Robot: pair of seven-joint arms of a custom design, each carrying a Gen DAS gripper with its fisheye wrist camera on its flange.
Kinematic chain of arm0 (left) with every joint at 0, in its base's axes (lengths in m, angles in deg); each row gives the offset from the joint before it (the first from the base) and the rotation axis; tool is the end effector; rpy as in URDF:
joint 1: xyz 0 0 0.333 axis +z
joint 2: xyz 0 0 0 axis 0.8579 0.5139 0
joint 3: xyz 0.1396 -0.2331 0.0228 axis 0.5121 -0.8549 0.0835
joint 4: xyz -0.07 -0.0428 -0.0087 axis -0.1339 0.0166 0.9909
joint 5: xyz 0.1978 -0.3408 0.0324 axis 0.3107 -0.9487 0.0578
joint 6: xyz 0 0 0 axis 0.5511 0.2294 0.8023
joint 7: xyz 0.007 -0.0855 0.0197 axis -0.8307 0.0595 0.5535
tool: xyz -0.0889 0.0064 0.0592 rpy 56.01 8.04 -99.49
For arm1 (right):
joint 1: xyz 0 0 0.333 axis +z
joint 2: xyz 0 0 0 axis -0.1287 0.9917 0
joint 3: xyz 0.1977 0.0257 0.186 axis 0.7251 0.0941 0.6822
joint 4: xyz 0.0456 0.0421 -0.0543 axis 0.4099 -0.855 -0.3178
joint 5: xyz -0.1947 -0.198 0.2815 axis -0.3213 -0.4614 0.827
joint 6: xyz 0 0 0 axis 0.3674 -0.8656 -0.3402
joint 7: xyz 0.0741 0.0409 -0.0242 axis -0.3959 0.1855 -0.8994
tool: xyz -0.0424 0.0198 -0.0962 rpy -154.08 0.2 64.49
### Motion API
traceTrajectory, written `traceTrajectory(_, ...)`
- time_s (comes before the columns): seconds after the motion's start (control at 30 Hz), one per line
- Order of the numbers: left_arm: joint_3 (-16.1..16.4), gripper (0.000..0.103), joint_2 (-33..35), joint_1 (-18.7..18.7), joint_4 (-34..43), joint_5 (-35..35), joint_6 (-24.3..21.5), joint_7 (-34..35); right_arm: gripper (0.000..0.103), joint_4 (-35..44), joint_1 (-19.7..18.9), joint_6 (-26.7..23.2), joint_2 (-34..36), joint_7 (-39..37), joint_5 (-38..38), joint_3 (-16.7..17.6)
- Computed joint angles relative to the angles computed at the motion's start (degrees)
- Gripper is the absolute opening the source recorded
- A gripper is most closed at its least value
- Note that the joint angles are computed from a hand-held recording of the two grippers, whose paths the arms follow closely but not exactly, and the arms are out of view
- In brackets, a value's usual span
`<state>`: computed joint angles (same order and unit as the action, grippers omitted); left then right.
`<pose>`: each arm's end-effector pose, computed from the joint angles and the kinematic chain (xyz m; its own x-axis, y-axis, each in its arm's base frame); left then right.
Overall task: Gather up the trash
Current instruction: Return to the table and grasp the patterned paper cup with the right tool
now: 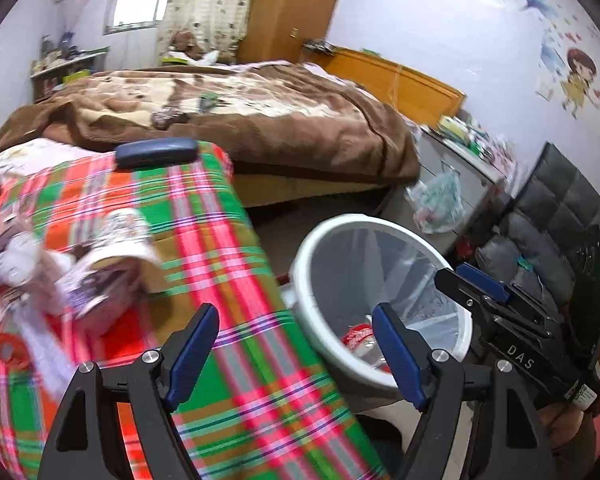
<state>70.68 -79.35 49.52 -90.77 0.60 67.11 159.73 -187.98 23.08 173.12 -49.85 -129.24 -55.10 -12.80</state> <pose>0.5848 -0.2403 0.5005 -0.7014 -0.6670 0.2512 -0.6155 0.3891 -0.6854 0.4366 0.3795 0.4764 -0.3842 -0.9076 -0.1694 -0.5188 0.3640 -0.7736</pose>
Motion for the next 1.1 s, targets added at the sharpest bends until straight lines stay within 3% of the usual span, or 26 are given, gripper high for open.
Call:
traceTrajectory(0.4,3.6,0.079,-1.0,5.1,-2.0,-0.8,4.4,-2.8,0.045,11.1,2.7,6.1,9.9,-4.1,-1.0,-2.6)
traceTrajectory(0.5,4.2,0.079,-0.7,5.9,-2.5,1.9,7.7,-4.4,0.045,14.7,3.5,8.3,13.1,-6.2,-0.2,-3.7)
traceTrajectory(0.77,5.2,0.079,2.6,9.7,0.4,3.4,7.6,-7.2,0.048,24.7,4.8,15.6,22.0,-13.2,6.4,-7.1)
traceTrajectory(0.87,5.3,0.079,4.0,10.5,1.8,5.1,7.1,-8.8,0.057,30.9,6.2,14.4,26.7,-18.9,9.5,-8.2)
traceTrajectory(1.1,4.8,0.079,6.8,12.4,4.2,5.8,5.6,-10.2,0.058,46.1,9.2,9.2,37.0,-35.3,15.7,-10.5)
